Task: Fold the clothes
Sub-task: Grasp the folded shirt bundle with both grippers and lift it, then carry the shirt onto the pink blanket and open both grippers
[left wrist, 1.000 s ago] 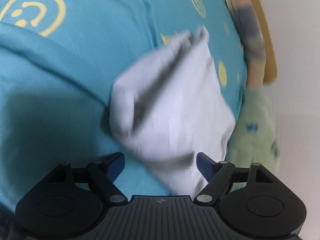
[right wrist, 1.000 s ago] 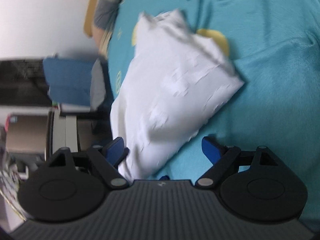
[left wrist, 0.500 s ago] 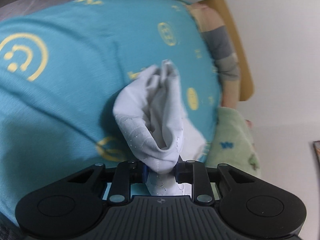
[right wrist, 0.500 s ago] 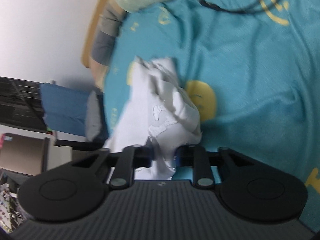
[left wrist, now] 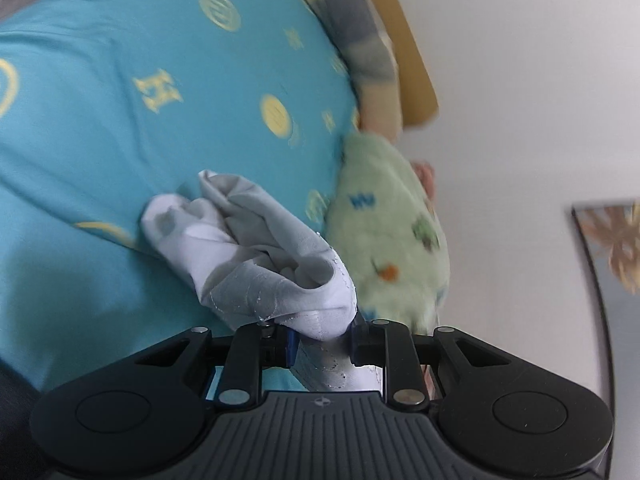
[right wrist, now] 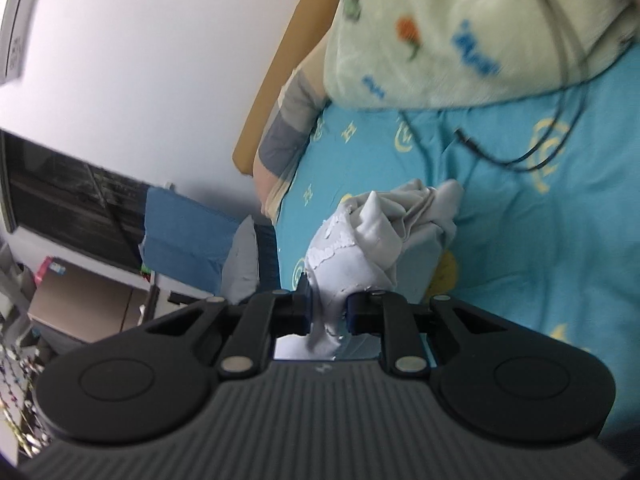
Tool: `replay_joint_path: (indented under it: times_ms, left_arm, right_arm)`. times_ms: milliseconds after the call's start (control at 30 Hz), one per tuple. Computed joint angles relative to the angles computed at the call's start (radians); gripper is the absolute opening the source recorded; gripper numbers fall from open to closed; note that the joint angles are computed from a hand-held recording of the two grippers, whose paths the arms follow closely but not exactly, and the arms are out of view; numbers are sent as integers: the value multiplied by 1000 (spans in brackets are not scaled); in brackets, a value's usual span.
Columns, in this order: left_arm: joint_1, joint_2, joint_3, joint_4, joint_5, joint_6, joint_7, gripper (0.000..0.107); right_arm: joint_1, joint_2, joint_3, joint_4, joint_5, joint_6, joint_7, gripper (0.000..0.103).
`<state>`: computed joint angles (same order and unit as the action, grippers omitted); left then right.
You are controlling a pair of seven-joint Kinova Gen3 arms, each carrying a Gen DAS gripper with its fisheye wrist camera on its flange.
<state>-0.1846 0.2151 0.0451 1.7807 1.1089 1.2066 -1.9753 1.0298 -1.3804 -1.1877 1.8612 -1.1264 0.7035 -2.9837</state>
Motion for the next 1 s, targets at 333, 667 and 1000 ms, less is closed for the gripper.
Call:
replay_joint_path:
  times_ms: [333, 667, 1000]
  left_arm:
    - [347, 120, 184, -372, -98, -177, 246, 24]
    - [580, 386, 396, -701, 14, -402, 50, 25]
    - [529, 345, 515, -260, -59, -577, -357, 25]
  right_arm:
    - [-92, 105, 308, 116, 347, 210, 121, 19]
    - [5, 109, 632, 23, 747, 313, 446, 19]
    - [-112, -82, 485, 170, 725, 647, 251, 19]
